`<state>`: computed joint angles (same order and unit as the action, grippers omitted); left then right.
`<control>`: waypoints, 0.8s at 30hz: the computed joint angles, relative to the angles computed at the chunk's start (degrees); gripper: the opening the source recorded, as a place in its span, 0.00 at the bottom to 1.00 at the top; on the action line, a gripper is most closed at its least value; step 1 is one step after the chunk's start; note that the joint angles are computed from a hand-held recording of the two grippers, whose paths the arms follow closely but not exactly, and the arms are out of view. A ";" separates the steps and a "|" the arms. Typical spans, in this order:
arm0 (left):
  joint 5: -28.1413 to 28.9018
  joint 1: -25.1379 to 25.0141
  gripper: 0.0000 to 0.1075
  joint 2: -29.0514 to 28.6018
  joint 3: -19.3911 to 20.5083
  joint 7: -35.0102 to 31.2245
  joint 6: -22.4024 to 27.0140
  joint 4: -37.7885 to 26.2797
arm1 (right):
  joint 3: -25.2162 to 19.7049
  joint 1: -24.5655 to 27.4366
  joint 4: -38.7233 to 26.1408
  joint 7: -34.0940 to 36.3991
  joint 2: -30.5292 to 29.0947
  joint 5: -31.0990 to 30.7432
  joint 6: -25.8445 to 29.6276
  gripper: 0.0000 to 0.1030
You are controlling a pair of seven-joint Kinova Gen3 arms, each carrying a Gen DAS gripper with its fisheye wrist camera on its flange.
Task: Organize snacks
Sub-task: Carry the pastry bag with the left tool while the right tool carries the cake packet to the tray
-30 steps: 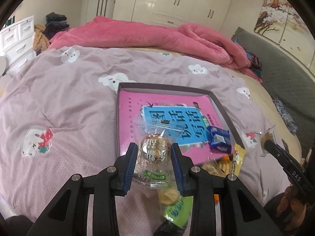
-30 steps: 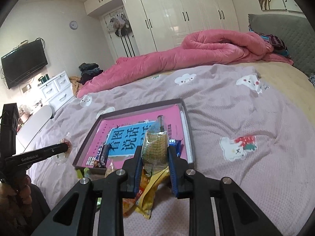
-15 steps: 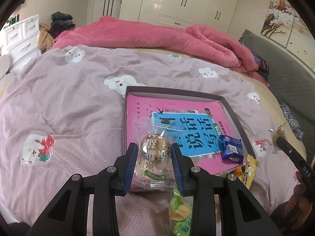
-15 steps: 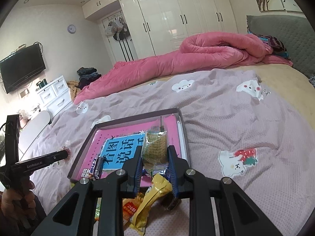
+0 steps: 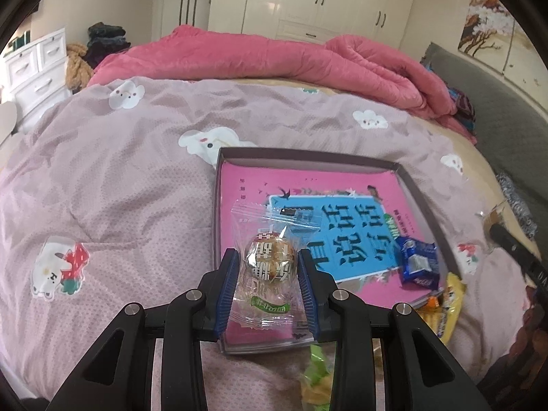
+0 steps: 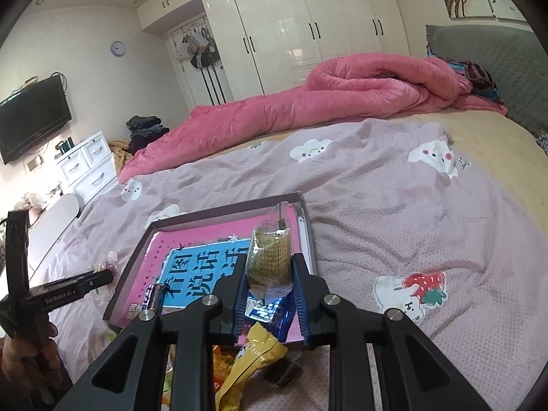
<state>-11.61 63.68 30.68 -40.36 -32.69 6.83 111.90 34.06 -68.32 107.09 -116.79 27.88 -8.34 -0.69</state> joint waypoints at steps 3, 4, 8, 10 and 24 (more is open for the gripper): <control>0.30 -2.22 0.33 0.30 2.23 -0.70 0.21 -0.40 | -2.03 2.18 -0.85 0.01 0.22 0.24 0.75 0.24; 0.27 -2.59 0.33 0.49 2.57 -0.85 0.48 -0.63 | -2.63 2.87 -1.15 -0.16 0.38 0.43 1.01 0.24; 0.02 -4.50 0.33 1.10 4.62 -1.18 1.06 -1.28 | -5.66 6.01 -2.57 -1.03 0.85 1.94 2.67 0.24; -0.17 -5.15 0.33 1.34 5.45 -1.26 1.26 -1.47 | -7.17 7.51 -3.26 -1.90 1.12 3.03 3.57 0.24; -2.26 -8.62 0.33 2.99 9.61 -0.61 2.61 -2.98 | -12.60 12.50 -5.91 -8.50 2.27 11.18 7.31 0.24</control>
